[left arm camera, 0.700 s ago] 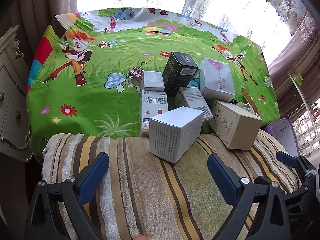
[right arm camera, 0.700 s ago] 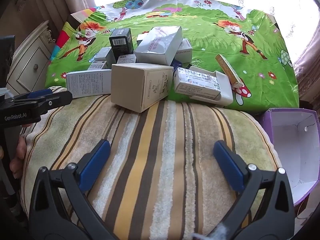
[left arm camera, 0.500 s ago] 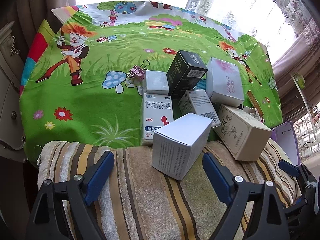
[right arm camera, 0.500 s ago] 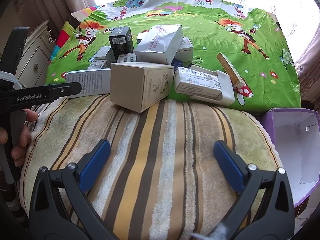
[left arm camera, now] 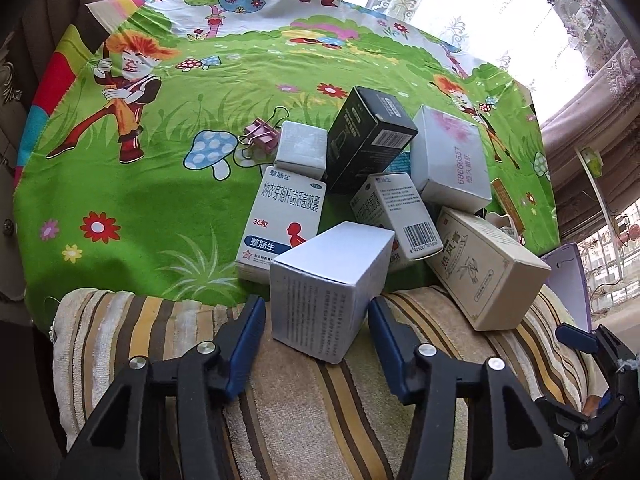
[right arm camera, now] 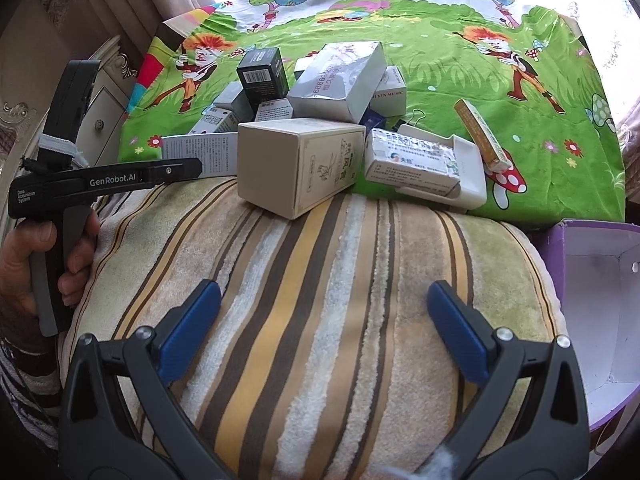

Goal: Organize rigid objects
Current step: 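Grasp the white box with the left tool while the right tool grasps the tan dental box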

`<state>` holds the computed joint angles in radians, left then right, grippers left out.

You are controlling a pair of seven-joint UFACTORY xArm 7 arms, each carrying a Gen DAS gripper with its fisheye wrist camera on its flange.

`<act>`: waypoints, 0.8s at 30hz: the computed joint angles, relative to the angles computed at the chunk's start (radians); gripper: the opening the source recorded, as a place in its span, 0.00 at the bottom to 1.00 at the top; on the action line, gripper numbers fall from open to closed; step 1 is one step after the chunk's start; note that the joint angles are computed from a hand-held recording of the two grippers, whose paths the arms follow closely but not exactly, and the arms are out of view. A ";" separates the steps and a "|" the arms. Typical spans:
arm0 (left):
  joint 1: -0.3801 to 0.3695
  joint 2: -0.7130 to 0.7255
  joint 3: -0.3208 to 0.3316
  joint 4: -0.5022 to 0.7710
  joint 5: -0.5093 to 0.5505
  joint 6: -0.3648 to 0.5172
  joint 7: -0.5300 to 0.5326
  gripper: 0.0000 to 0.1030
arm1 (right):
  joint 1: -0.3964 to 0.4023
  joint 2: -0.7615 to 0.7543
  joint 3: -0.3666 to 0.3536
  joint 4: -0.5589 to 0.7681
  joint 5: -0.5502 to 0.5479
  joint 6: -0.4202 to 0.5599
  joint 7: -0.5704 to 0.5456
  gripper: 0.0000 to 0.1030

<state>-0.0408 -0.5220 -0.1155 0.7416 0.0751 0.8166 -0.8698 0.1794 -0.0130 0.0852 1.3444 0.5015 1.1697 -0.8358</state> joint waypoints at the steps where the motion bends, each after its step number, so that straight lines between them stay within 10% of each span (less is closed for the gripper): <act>1: 0.001 -0.004 -0.001 -0.005 0.002 -0.005 -0.003 0.51 | -0.002 0.008 -0.002 0.015 -0.012 0.019 -0.009 1.00; 6: 0.001 -0.029 -0.007 -0.032 0.004 -0.036 -0.015 0.45 | -0.031 0.060 -0.017 0.110 0.017 0.161 0.002 1.00; 24: 0.021 -0.125 -0.053 -0.098 0.035 -0.104 -0.102 0.39 | -0.125 0.353 0.012 0.463 0.050 0.114 0.222 1.00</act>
